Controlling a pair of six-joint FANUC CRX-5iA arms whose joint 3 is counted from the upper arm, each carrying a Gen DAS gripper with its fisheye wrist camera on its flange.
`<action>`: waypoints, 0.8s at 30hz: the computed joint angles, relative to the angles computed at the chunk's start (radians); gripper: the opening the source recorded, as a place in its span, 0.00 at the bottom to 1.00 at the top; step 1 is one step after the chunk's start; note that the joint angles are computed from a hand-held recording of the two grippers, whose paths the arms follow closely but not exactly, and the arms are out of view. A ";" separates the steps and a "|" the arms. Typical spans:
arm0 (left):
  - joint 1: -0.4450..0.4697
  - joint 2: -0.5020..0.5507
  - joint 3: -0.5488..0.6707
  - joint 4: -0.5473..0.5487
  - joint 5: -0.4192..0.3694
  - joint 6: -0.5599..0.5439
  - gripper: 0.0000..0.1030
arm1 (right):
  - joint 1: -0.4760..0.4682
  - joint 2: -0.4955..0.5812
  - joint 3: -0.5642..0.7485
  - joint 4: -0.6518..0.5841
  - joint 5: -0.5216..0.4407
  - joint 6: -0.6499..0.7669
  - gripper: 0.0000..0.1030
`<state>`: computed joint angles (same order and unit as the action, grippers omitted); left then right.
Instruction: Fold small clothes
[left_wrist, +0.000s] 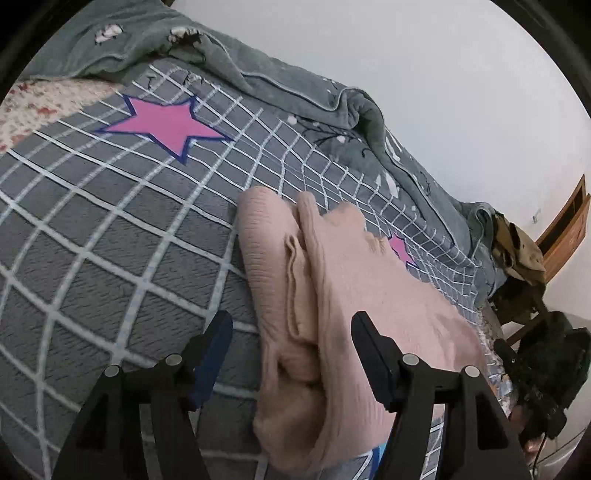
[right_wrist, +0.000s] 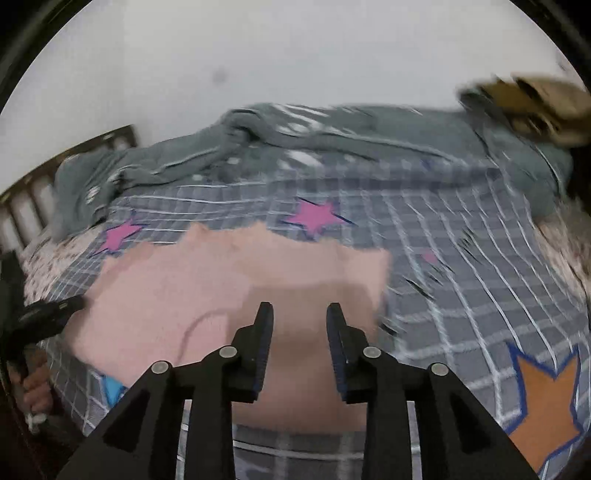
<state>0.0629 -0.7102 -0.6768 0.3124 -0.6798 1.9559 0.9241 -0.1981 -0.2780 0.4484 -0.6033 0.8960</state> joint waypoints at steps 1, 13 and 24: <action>0.005 0.005 -0.014 0.043 0.015 -0.038 0.63 | 0.009 0.009 0.011 -0.011 0.009 0.012 0.39; 0.007 0.044 -0.080 0.245 0.115 -0.178 0.62 | 0.087 0.171 0.033 0.061 0.071 -0.118 0.39; -0.023 0.091 -0.016 0.105 0.116 -0.011 0.52 | 0.099 0.206 0.030 0.184 0.046 -0.210 0.39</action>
<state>0.0404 -0.6188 -0.6931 0.4175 -0.5637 1.9448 1.0230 0.0080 -0.2481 0.6328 -0.5578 0.6858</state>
